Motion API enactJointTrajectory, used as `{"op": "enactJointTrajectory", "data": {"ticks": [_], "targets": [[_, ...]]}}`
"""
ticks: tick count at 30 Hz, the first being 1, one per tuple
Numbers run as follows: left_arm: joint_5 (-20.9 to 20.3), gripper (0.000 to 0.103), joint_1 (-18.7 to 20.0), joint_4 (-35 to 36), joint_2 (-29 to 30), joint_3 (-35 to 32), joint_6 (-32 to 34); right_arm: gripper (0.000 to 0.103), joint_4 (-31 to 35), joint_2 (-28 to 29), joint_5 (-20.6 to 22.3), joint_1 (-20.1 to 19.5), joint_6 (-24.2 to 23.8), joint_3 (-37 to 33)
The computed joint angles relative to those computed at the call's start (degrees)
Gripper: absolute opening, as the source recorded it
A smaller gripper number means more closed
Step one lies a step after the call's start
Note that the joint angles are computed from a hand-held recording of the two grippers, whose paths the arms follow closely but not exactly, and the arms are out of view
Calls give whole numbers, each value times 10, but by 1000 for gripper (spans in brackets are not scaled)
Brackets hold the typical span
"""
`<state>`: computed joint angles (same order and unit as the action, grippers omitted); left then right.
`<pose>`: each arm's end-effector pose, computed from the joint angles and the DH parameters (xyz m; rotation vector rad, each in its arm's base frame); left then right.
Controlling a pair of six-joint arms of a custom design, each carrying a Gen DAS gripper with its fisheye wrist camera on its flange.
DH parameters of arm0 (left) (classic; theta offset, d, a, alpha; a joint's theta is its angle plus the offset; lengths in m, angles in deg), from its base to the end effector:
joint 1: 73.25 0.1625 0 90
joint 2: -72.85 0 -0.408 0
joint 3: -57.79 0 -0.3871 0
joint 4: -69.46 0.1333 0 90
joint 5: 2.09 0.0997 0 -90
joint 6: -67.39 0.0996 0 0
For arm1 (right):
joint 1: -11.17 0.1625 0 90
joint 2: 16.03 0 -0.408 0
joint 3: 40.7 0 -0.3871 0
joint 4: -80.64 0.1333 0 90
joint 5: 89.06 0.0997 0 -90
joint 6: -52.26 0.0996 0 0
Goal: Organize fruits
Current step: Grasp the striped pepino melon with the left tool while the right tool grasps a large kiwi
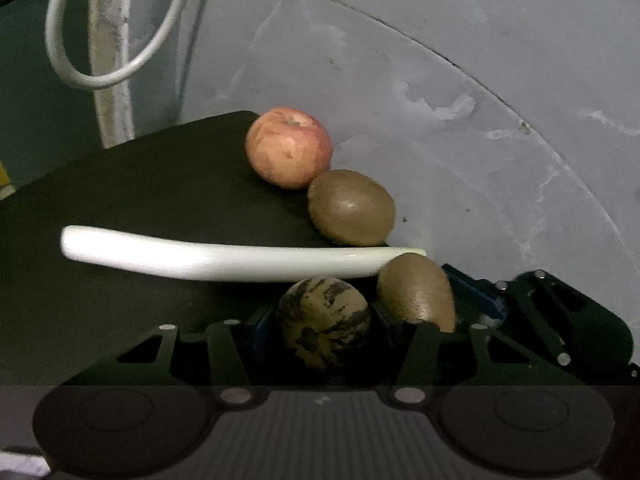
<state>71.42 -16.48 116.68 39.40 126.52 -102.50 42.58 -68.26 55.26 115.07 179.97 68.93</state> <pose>-0.1772 -0.5654 0.0561 1.0358 2.6808 -0.2680 0.1662 -0.4536 0.0456 0.4199 -1.8029 0.8711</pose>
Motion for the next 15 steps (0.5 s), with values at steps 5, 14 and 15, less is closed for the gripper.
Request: {"op": "enactJointTrajectory", "data": {"ticks": [5, 14, 15], "targets": [[-5, 54, -2, -19, -31, 38, -27, 52, -53, -14, -7, 7, -7, 44], [15, 55, -2, -55, -106, 118, -59, 52, -49, -31, 4, 45, 77, 76], [16, 55, -4, -60, -116, 128, -60, 52, -53, -29, 10, 53, 79, 78]]}}
